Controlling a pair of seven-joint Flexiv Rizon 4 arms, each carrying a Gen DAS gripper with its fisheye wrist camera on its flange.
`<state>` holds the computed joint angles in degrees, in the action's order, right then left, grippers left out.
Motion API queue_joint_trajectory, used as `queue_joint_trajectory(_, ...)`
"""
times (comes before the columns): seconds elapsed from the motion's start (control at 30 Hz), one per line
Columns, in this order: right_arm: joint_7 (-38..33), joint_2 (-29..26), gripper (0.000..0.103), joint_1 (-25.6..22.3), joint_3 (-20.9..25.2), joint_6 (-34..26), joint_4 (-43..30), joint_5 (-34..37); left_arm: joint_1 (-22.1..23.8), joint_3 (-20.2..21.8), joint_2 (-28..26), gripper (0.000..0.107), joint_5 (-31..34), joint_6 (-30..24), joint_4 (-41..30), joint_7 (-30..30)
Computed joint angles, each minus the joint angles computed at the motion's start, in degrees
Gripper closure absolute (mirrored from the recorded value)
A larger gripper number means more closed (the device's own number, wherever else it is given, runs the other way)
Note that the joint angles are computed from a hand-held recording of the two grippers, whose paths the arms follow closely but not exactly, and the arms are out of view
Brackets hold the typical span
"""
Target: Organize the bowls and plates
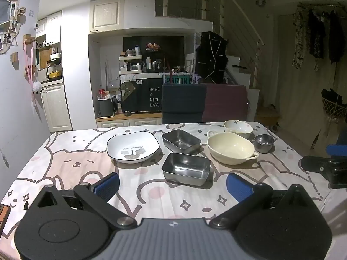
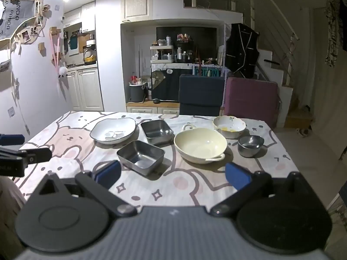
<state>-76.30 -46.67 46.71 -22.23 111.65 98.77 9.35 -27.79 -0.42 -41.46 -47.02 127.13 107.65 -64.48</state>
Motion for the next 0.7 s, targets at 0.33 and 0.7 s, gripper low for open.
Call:
queue_joint_trajectory(0.33, 0.0, 0.1, 0.000, -0.1, 0.1, -0.2, 0.0, -0.2, 0.0, 0.0, 0.0, 0.004, 0.2, 0.0, 0.0, -0.2)
queue_joint_trajectory(0.7, 0.1, 0.1, 0.000, -0.2, 0.2, -0.2, 0.0, -0.4, 0.0, 0.1, 0.0, 0.004, 0.2, -0.1, 0.0, -0.2)
